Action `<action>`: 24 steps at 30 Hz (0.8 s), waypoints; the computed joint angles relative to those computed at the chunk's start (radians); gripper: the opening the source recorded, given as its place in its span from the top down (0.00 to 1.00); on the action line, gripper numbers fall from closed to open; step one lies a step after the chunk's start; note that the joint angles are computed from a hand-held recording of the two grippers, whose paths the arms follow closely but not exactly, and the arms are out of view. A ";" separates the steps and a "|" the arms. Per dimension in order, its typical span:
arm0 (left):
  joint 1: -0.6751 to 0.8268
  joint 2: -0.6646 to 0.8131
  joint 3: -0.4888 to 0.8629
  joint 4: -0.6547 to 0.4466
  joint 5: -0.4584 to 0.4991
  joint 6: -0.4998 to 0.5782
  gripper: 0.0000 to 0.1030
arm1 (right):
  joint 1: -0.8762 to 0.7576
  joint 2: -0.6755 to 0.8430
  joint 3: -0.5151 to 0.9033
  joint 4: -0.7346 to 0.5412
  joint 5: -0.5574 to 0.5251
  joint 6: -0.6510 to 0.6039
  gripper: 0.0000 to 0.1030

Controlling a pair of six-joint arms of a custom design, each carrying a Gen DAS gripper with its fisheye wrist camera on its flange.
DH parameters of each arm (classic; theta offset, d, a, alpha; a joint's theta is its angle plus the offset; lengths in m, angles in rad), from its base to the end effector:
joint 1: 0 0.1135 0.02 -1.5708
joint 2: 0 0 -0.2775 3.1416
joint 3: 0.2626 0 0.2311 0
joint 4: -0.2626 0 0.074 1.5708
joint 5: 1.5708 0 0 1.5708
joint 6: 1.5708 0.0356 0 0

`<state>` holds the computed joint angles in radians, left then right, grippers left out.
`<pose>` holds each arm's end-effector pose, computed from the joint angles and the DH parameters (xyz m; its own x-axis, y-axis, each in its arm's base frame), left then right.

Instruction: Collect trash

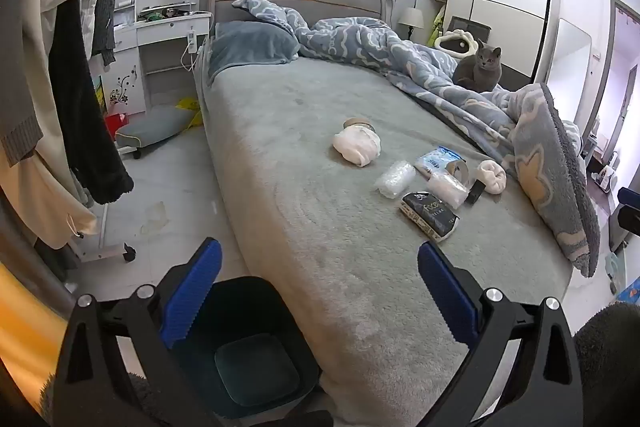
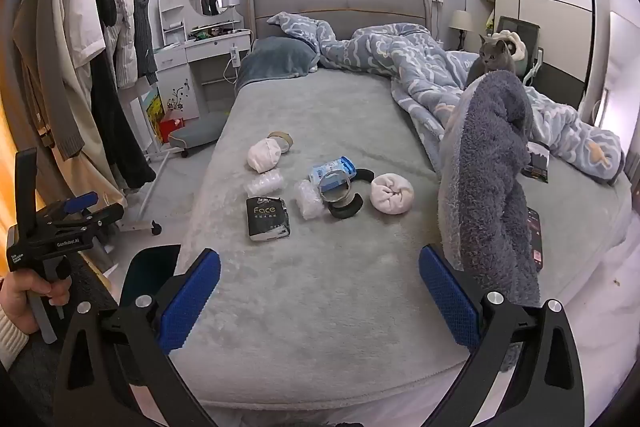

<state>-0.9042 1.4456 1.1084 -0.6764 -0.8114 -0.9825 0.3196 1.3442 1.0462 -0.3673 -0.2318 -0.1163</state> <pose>0.1859 -0.1946 0.2880 -0.5441 -0.2347 -0.8055 -0.2679 0.9584 -0.0983 0.2576 0.0939 0.3087 -0.5267 -0.2933 -0.7979 -0.5421 0.8388 0.0496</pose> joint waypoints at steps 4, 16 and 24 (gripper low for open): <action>0.000 0.001 0.000 0.002 -0.001 0.001 0.03 | 0.000 0.005 0.006 -0.007 -0.002 0.003 0.03; -0.004 -0.006 0.001 -0.003 -0.003 0.002 0.03 | -0.001 0.009 0.010 -0.013 -0.003 0.001 0.03; -0.005 -0.010 -0.001 -0.012 -0.003 -0.002 0.03 | 0.000 0.010 0.011 -0.014 -0.002 0.002 0.03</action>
<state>-0.9091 1.4355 1.1073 -0.6880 -0.8140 -0.9847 0.3194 1.3544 1.0572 -0.3817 -0.2342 -0.1147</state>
